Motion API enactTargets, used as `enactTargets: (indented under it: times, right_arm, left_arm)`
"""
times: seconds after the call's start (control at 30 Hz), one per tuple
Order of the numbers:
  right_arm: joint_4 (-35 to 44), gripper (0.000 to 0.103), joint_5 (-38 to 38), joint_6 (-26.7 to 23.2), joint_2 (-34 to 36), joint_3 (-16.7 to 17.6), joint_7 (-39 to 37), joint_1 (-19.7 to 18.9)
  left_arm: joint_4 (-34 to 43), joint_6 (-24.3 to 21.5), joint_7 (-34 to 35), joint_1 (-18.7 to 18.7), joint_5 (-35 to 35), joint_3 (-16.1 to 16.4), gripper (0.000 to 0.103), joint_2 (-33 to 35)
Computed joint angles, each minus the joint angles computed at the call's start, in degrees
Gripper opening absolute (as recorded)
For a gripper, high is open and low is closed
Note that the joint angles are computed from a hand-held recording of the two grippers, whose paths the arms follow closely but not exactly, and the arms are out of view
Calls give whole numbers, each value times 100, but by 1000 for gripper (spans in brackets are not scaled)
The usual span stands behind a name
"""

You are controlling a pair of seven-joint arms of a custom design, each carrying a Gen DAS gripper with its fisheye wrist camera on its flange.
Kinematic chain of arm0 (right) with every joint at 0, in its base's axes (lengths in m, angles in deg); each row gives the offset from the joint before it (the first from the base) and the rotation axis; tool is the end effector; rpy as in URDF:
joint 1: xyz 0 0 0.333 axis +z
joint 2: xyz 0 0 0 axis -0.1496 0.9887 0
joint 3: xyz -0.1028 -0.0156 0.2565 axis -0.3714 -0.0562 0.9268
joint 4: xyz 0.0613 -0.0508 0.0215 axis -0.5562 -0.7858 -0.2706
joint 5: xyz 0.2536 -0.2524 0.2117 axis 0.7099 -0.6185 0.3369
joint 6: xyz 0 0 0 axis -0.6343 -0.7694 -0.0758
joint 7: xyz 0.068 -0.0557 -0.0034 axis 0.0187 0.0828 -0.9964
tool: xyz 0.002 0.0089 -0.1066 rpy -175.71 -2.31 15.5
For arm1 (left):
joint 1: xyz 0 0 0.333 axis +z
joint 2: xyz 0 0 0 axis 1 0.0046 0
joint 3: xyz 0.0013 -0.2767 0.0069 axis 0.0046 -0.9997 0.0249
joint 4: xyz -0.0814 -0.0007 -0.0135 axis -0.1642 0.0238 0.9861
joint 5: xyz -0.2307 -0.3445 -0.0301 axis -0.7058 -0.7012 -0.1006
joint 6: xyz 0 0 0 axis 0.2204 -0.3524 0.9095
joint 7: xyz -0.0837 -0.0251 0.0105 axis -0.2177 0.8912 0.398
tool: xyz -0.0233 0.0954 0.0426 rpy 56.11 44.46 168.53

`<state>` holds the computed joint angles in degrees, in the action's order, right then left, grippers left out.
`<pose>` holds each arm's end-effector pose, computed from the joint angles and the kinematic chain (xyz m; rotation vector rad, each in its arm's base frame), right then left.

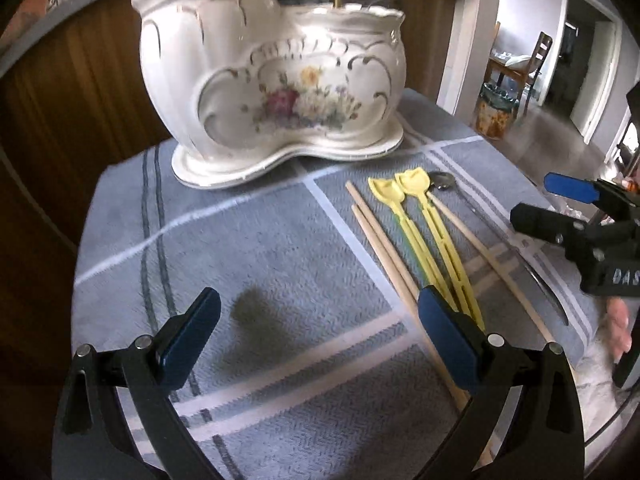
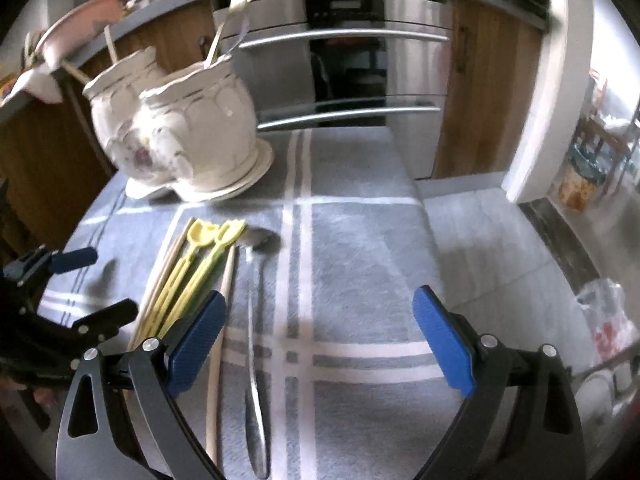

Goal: Organize utensils
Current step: 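Move both grippers back down over the remaining utensils on the cloth, then grasp a third wooden chopstick with the left gripper while the right gripper grasps the silver spoon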

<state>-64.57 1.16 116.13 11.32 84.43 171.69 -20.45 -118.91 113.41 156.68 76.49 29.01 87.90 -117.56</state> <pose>0.4377 0.2336 0.3306 -1.9219 1.5249 -0.5062 0.4131 -0.0453 0.3453 -1.6582 2.0716 -0.6834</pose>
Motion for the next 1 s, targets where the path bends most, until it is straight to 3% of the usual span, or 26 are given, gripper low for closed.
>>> enactTargets:
  times: [0.07, 0.13, 0.67, 0.77, 0.8, 0.83, 1.0]
  right_arm:
    - [43, 94, -142, -50, 12, 188, 21, -171]
    - [97, 94, -273, -107, 56, 259, 95, -258]
    - [261, 92, -1463, -279, 210, -327, 938, 145]
    - [290, 91, -1693, -293, 238, -462, 1114, 247]
    - [306, 90, -1737, -318, 258, -543, 1143, 320]
    - [309, 89, -1763, -335, 266, -645, 1158, 415]
    - [341, 85, -2032, -350, 303, -1048, 1325, 777]
  left_arm:
    - [25, -69, 77, -134, -109, 150, 97, 18]
    - [26, -96, 84, -102, -133, 98, 98, 10]
    - [174, -246, -63, 0, -275, -146, 98, 128]
    - [164, -232, -50, -19, -270, -145, 93, 103]
    - [173, -292, 17, -87, -311, -50, 89, 77]
    - [179, -300, -38, 25, -250, -154, 83, 82]
    - [165, -321, -22, 66, -193, -258, 79, 55]
